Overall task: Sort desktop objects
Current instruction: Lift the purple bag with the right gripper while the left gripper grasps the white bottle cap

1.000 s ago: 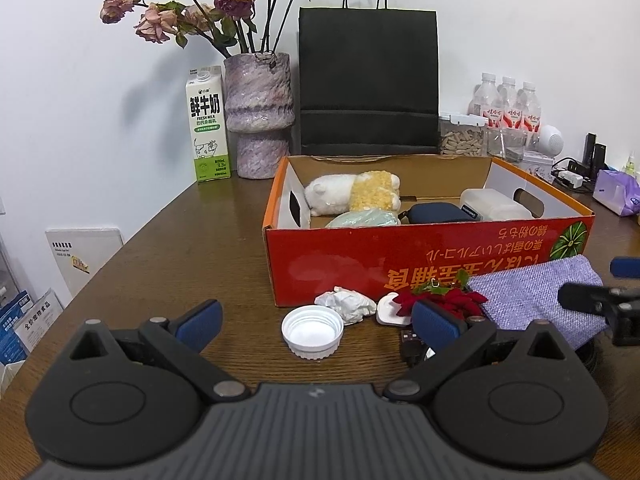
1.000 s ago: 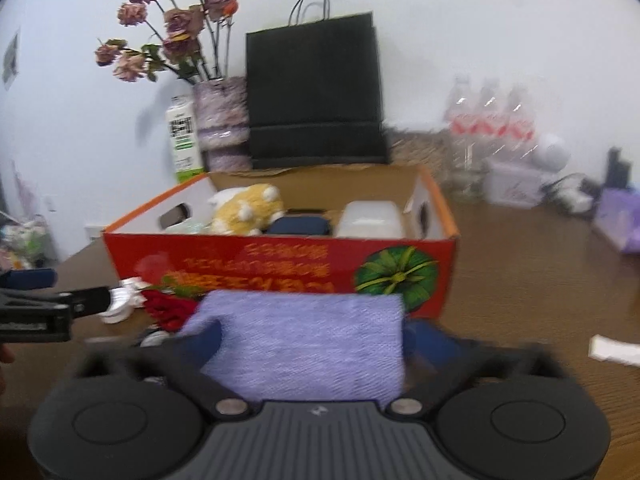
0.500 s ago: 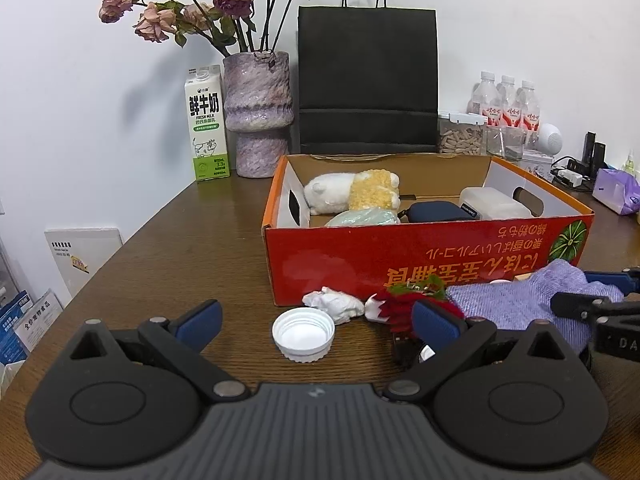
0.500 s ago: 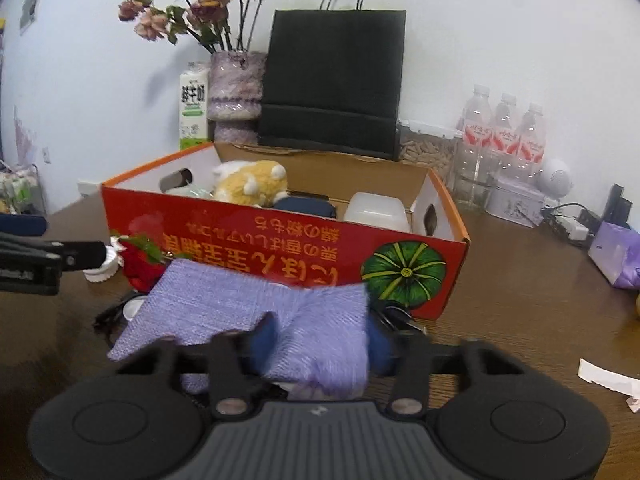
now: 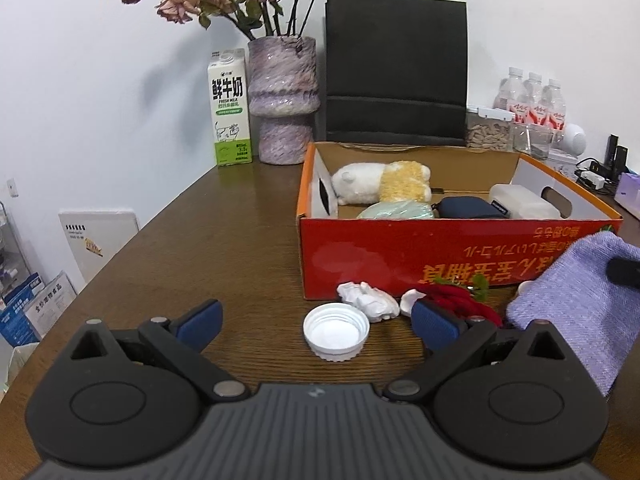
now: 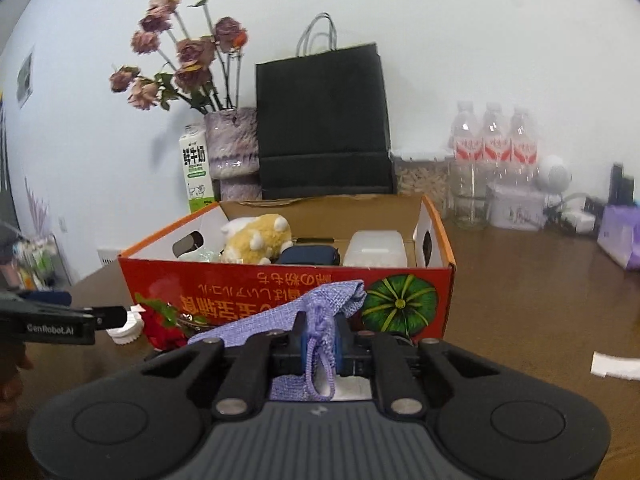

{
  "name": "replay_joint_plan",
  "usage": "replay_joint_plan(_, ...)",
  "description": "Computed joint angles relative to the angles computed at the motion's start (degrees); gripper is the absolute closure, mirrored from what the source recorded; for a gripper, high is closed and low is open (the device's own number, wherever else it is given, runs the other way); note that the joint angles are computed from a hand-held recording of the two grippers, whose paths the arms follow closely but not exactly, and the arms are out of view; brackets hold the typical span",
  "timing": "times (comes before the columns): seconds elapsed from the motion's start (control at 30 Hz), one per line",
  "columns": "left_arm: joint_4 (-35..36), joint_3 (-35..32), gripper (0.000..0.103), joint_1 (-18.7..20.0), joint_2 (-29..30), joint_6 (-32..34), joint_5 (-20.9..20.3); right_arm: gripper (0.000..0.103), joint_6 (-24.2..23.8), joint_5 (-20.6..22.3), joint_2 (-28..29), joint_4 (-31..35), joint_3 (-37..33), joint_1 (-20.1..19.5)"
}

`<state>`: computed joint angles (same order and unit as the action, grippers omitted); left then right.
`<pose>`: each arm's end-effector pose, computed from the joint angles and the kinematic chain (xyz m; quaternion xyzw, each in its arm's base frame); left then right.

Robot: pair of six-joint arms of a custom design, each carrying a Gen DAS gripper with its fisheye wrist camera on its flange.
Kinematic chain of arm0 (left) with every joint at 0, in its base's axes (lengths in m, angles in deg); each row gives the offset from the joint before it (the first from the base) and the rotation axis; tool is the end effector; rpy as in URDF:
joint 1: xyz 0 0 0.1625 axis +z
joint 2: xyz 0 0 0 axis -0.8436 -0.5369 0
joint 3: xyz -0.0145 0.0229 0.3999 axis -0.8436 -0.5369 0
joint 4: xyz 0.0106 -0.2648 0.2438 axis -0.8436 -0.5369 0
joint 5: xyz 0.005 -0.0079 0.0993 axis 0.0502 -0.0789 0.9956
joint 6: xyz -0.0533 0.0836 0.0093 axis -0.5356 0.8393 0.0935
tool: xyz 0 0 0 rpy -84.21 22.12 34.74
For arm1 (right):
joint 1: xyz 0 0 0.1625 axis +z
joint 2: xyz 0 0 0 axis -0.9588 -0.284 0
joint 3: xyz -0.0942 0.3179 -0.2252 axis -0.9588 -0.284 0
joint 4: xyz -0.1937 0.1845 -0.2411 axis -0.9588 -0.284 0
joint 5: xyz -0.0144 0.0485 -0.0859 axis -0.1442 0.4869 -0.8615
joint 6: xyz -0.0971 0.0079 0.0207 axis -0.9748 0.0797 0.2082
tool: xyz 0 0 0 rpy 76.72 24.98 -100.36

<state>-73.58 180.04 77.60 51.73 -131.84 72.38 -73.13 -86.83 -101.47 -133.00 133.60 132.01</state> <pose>-0.2033 -0.3172 -0.0444 0.0560 0.7521 -0.5026 0.4226 -0.0333 -0.3974 0.2042 0.3819 -0.8290 0.3882 0.1273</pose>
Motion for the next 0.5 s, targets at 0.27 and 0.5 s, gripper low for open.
replay_joint_plan(0.27, -9.39, 1.58, 0.016, 0.64, 0.83, 7.47, -0.74, 0.09, -1.11, 0.01, 1.37, -2.9, 0.76, -0.06)
replay_joint_plan(0.5, -17.04, 2.73, 0.022, 1.98, 1.28, 12.26, -1.38, 0.09, -1.32, 0.95, 1.11, -2.81, 1.02, -0.41)
